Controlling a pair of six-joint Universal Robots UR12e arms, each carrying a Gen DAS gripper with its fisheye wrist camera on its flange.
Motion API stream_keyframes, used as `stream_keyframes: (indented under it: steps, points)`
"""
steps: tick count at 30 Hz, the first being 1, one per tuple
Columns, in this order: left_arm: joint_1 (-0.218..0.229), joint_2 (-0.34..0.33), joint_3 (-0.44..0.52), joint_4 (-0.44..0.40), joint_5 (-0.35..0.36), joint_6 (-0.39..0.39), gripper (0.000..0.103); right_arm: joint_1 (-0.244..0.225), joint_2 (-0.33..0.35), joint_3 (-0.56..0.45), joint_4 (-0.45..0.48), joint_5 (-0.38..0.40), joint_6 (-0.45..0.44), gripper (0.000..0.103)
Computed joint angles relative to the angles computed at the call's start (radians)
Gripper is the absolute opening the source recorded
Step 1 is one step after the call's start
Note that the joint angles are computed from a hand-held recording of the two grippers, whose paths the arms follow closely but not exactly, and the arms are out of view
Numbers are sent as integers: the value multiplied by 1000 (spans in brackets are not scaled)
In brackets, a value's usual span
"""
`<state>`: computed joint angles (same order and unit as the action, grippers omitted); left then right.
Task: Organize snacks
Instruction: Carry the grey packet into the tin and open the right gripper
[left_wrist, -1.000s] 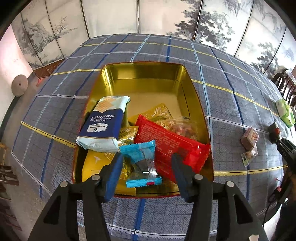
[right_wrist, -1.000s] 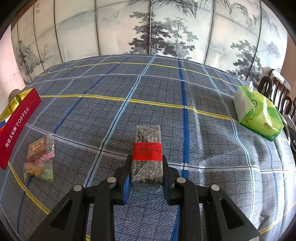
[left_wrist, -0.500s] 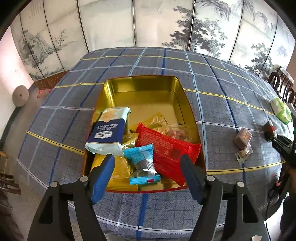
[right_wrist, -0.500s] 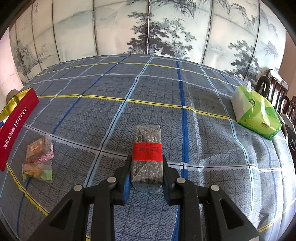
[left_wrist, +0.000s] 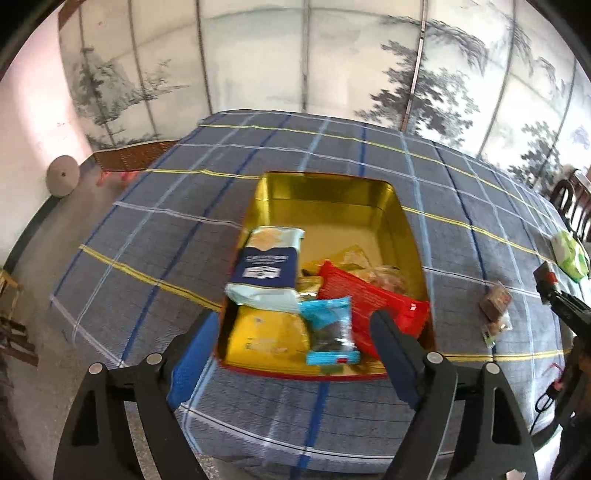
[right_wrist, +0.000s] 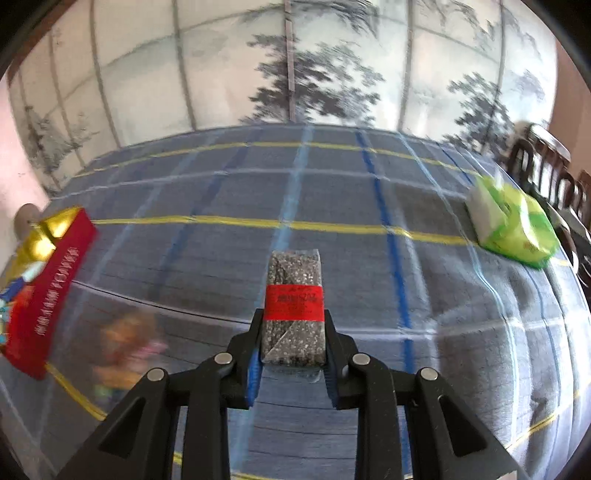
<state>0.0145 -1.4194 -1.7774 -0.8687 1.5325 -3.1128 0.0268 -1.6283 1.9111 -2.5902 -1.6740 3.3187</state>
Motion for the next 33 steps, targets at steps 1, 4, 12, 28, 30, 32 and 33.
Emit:
stream_keyframes:
  steps: [1,4,12,28,30,32,33]
  points:
    - [5,2,-2,-3,-4,-6,81,11,4,-10,-2,9,-11,27]
    - [18,5,-5,-20,-21,-26,81,45,21,-40,-9,40,-43,27]
    - [49,19,-17,-34,-28,-55,81,135,87,-128,-22,168,-108,27]
    - [106,42,-27,-51,-33,-103,81,255,201,-247,39,201,-189,27]
    - [109,42,-27,-54,-33,-103,81,269,206,-251,35,185,-207,27]
    - [110,41,-27,-54,-34,-103,81,278,211,-257,44,184,-204,27]
    - [110,40,-26,-56,-35,-102,81,280,213,-260,53,189,-202,27]
